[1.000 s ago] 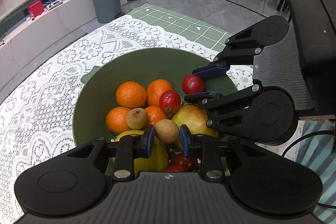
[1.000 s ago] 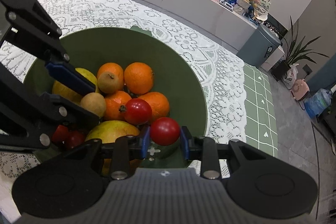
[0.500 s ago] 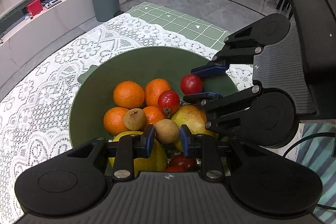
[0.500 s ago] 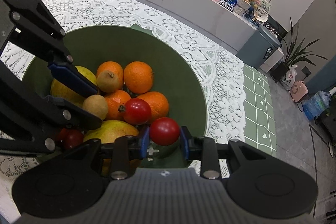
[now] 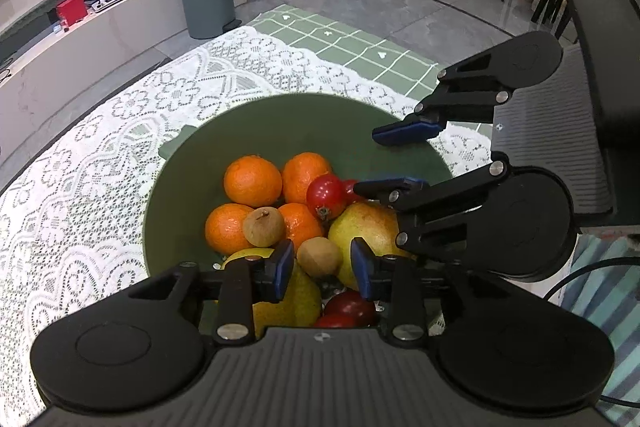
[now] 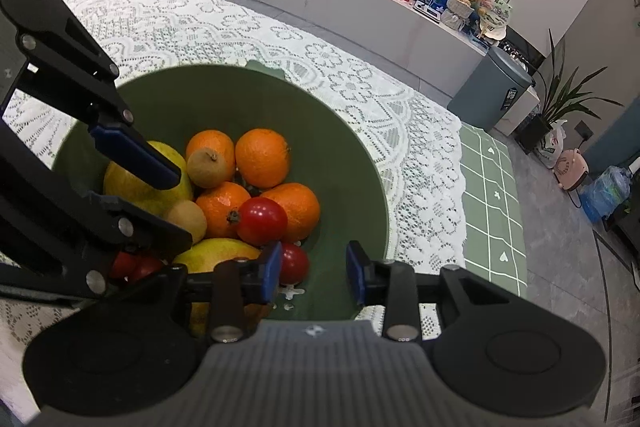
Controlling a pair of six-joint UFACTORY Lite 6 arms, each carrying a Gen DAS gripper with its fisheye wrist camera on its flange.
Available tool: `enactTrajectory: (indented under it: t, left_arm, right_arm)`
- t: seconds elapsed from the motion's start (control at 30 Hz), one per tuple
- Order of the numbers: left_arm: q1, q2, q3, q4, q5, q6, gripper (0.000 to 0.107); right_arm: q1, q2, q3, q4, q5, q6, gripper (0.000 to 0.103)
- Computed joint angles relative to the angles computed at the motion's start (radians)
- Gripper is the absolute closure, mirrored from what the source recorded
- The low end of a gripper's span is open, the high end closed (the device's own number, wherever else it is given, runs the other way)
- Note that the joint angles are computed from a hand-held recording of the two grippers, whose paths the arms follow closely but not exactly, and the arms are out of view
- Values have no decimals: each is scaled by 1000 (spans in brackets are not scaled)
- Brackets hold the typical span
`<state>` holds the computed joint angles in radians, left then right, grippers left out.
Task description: Organize fruits
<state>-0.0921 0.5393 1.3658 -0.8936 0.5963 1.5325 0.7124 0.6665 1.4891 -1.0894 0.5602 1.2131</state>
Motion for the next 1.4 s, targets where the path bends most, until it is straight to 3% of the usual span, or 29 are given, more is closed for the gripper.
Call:
enactTrajectory:
  t: [0.3, 0.5, 0.63, 0.8, 0.87, 0.93, 1.07, 1.3, 1.4]
  left_arm:
    - [74, -103, -56, -106, 43, 98, 61]
    - [181, -183, -54, -220, 82, 142, 57]
    - [245, -300, -150, -387, 37, 305, 51]
    - [338, -411, -238, -574, 53, 480, 23]
    - [381, -451, -270, -632, 80, 535, 15]
    - [416, -484, -296, -673, 94, 576, 14]
    - [451, -548, -350, -726, 55, 637, 10]
    - [534, -565, -362, -644, 101, 557, 9]
    - [551, -563, -386, -634, 69, 568, 9]
  right_arm:
    - [50, -108, -23, -40, 37, 85, 66]
    - [114, -159, 15, -50, 101, 224, 43]
    - [178, -180, 68, -52, 188, 346, 29]
    - [280, -188, 121, -64, 307, 515, 14]
    - [325, -172, 149, -74, 374, 562, 8]
    - [365, -148, 184, -81, 432, 600, 5]
    - [424, -94, 250, -70, 491, 650, 4]
    - [480, 48, 408, -26, 558, 659, 4]
    - [490, 114, 484, 16, 558, 655, 4]
